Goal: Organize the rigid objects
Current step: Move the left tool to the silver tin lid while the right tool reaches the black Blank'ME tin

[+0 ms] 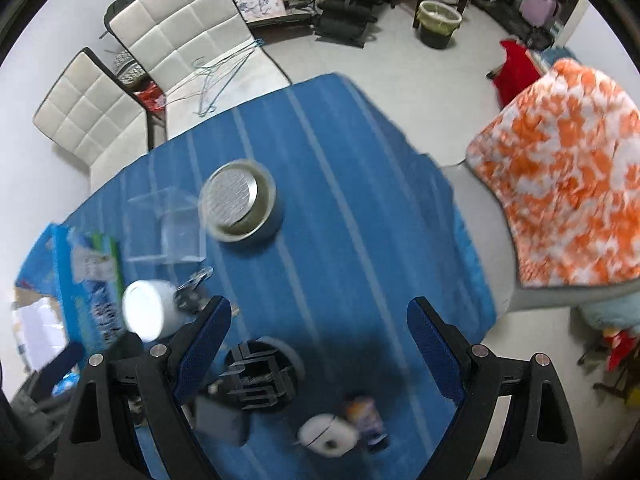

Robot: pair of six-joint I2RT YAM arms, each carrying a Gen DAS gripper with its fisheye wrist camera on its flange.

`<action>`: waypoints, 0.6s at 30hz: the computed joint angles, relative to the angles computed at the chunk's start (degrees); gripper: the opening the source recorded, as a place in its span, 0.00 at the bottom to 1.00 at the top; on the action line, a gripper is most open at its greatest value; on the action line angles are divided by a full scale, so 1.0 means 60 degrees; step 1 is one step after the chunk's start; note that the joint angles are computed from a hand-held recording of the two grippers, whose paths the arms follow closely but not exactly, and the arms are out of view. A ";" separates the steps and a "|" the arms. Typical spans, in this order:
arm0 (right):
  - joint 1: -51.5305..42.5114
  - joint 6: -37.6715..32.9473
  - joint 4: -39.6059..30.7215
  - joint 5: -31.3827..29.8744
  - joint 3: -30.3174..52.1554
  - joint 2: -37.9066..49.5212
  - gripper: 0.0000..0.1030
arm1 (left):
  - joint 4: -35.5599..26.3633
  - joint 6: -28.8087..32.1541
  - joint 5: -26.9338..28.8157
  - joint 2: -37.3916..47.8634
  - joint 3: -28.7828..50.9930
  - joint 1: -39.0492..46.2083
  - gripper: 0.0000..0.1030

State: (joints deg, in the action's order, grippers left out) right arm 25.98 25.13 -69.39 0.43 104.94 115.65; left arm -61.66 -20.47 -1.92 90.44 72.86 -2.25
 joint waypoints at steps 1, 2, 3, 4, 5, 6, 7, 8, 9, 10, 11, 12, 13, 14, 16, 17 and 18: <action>-0.0114 -0.0205 -0.0030 0.0006 0.0089 0.0091 0.89 | 0.0139 -0.0234 0.0057 0.0131 -0.0138 -0.0123 0.99; -0.0160 -0.0356 -0.0037 0.0068 0.0171 0.0193 0.89 | 0.0236 -0.0413 0.0088 0.0248 -0.0268 -0.0198 0.99; -0.0183 -0.0495 -0.0031 0.0167 0.0247 0.0291 0.89 | 0.0272 -0.0542 0.0089 0.0398 -0.0309 -0.0224 0.99; -0.0196 -0.0614 0.0019 0.0241 0.0300 0.0379 0.89 | 0.0365 -0.0651 0.0114 0.0569 -0.0355 -0.0207 0.99; -0.0207 -0.0703 0.0076 0.0274 0.0348 0.0467 0.89 | 0.0498 -0.0746 0.0082 0.0701 -0.0494 -0.0151 0.99; -0.0210 -0.0755 0.0119 0.0289 0.0408 0.0564 0.89 | 0.0501 -0.0839 -0.0045 0.0846 -0.0466 -0.0162 0.99; -0.0198 -0.0794 0.0170 0.0285 0.0492 0.0683 0.89 | 0.0554 -0.0914 -0.0215 0.0942 -0.0534 -0.0124 0.99; -0.0179 -0.0843 0.0252 0.0284 0.0561 0.0794 0.89 | 0.0549 -0.0952 -0.0442 0.1064 -0.0536 -0.0125 0.99; -0.0134 -0.0877 0.0307 0.0331 0.0599 0.0870 0.89 | 0.0507 -0.0938 -0.0798 0.1145 -0.0465 -0.0242 0.99; -0.0085 -0.0911 0.0327 0.0391 0.0675 0.0962 0.89 | 0.0463 -0.0957 -0.1033 0.1253 -0.0389 -0.0321 0.99; -0.0049 -0.0967 0.0356 0.0431 0.0771 0.1077 0.89 | 0.0367 -0.0992 -0.1225 0.1382 -0.0291 -0.0375 0.99; -0.0005 -0.0964 0.0382 0.0452 0.0771 0.1099 0.89 | 0.0205 -0.1051 -0.1538 0.1587 -0.0134 -0.0489 0.99; 0.0036 -0.0960 0.0399 0.0471 0.0807 0.1149 0.89 | -0.0025 -0.1132 -0.1938 0.1861 0.0066 -0.0632 0.99; 0.0058 -0.0978 0.0418 0.0477 0.0861 0.1205 0.89 | -0.0173 -0.1202 -0.2160 0.2070 0.0211 -0.0731 0.99; 0.0120 -0.0987 0.0497 0.0518 0.0902 0.1255 0.89 | -0.0399 -0.1407 -0.2479 0.2450 0.0451 -0.0911 0.99; 0.0140 -0.1006 0.0514 0.0548 0.0929 0.1268 0.89 | -0.0458 -0.1516 -0.2530 0.2581 0.0519 -0.0971 0.99; 0.0157 -0.1033 0.0520 0.0580 0.0952 0.1266 0.89 | -0.0503 -0.1658 -0.2534 0.2731 0.0588 -0.1034 0.99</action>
State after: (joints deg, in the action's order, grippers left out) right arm 26.92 18.93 -66.27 3.91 110.65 123.25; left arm -64.69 -30.43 -17.13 106.82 76.39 -8.46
